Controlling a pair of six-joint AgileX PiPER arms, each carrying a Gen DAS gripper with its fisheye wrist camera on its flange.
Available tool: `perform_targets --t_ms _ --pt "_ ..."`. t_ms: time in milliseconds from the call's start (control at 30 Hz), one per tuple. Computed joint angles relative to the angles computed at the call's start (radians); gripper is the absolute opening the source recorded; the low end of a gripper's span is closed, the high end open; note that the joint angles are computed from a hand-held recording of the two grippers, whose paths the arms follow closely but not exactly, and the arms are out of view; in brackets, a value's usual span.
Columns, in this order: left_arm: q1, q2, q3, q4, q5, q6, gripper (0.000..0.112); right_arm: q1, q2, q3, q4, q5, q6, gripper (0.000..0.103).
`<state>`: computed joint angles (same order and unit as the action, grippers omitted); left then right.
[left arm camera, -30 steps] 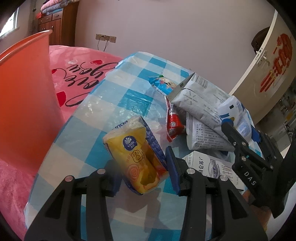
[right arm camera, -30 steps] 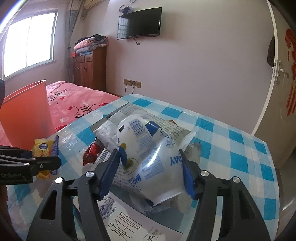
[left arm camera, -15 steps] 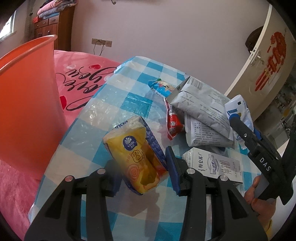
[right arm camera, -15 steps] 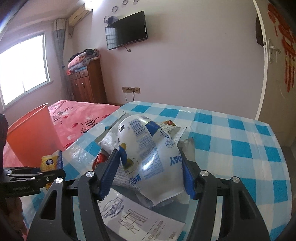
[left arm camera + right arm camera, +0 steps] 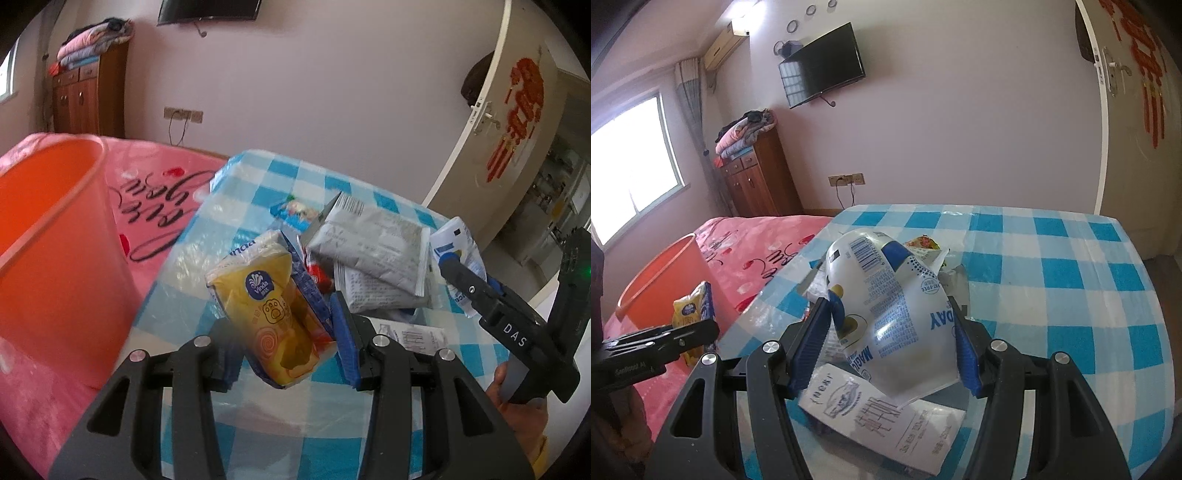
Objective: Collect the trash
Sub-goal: 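Carry both bags over the orange bucket and open both grippers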
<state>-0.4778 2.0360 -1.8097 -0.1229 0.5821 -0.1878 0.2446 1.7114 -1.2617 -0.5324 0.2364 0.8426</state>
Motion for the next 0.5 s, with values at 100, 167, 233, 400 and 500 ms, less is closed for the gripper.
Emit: perform_targets --t_ms 100,167,233,400,500 --pt "0.005 -0.02 -0.006 0.015 0.004 0.005 0.044 0.012 -0.012 -0.022 0.073 0.027 -0.062 0.063" --pt "0.011 -0.034 -0.012 0.031 0.009 0.001 0.044 0.025 -0.014 -0.042 0.085 0.048 -0.072 0.063" --pt "0.019 -0.047 -0.018 0.048 0.011 -0.003 0.044 0.039 -0.012 -0.068 0.112 0.068 -0.101 0.063" --pt "0.049 -0.085 -0.023 0.107 0.018 -0.025 0.044 0.075 0.018 -0.17 0.21 0.123 -0.198 0.063" --pt "0.07 -0.103 -0.027 0.149 0.024 -0.044 0.044 0.097 0.053 -0.257 0.296 0.159 -0.285 0.063"
